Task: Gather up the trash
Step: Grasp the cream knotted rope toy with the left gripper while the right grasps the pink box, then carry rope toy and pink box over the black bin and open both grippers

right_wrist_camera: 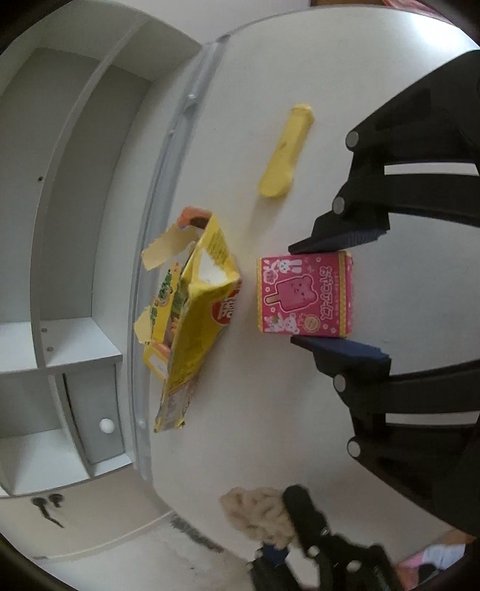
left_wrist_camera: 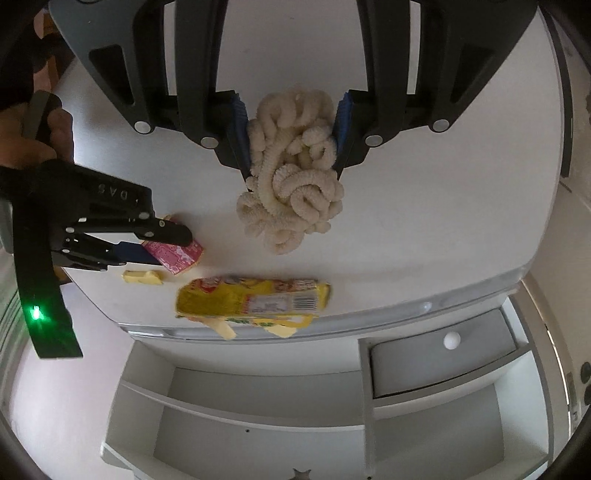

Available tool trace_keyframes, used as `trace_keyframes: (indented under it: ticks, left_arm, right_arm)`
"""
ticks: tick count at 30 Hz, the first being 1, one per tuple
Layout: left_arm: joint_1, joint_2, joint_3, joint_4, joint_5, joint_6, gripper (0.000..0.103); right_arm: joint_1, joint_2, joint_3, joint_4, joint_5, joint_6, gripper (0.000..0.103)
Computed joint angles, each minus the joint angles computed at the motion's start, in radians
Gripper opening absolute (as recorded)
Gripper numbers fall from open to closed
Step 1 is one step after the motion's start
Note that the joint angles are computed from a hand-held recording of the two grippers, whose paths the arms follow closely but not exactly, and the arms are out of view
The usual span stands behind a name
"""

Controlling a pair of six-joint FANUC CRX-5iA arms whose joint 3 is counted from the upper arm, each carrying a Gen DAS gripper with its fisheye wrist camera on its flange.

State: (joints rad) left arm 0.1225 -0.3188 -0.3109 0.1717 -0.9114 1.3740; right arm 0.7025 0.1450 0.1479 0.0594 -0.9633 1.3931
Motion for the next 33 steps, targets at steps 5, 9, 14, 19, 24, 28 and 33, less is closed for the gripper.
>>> trace_keyframes:
  ticks: [5, 9, 14, 19, 24, 28, 33]
  left_arm:
    - [-0.076, -0.007, 0.013, -0.015, -0.001, 0.023, 0.036]
    - [-0.190, 0.031, 0.036, -0.001, 0.034, 0.045, 0.037]
    - [-0.369, 0.134, 0.097, 0.036, 0.105, 0.047, 0.037]
    - [-0.563, 0.271, 0.177, 0.129, 0.180, -0.034, 0.037]
    - [-0.742, 0.434, 0.271, 0.276, 0.216, -0.193, 0.037]
    - [-0.846, 0.558, 0.368, 0.298, 0.194, -0.235, 0.037]
    - [-0.930, 0.709, 0.497, 0.276, 0.123, -0.229, 0.037]
  right_arm:
    - [-0.045, -0.124, -0.107, -0.017, 0.028, -0.028, 0.042]
    - [-0.109, -0.257, -0.226, 0.005, 0.047, -0.088, 0.042]
    - [-0.233, -0.436, -0.384, 0.059, 0.053, -0.191, 0.042]
    - [-0.429, -0.587, -0.509, 0.091, 0.036, -0.266, 0.042]
    - [-0.713, -0.647, -0.571, 0.026, -0.004, -0.232, 0.042]
    - [-0.932, -0.615, -0.581, -0.065, -0.044, -0.163, 0.042]
    - [-1.115, -0.529, -0.566, -0.152, -0.098, -0.059, 0.042]
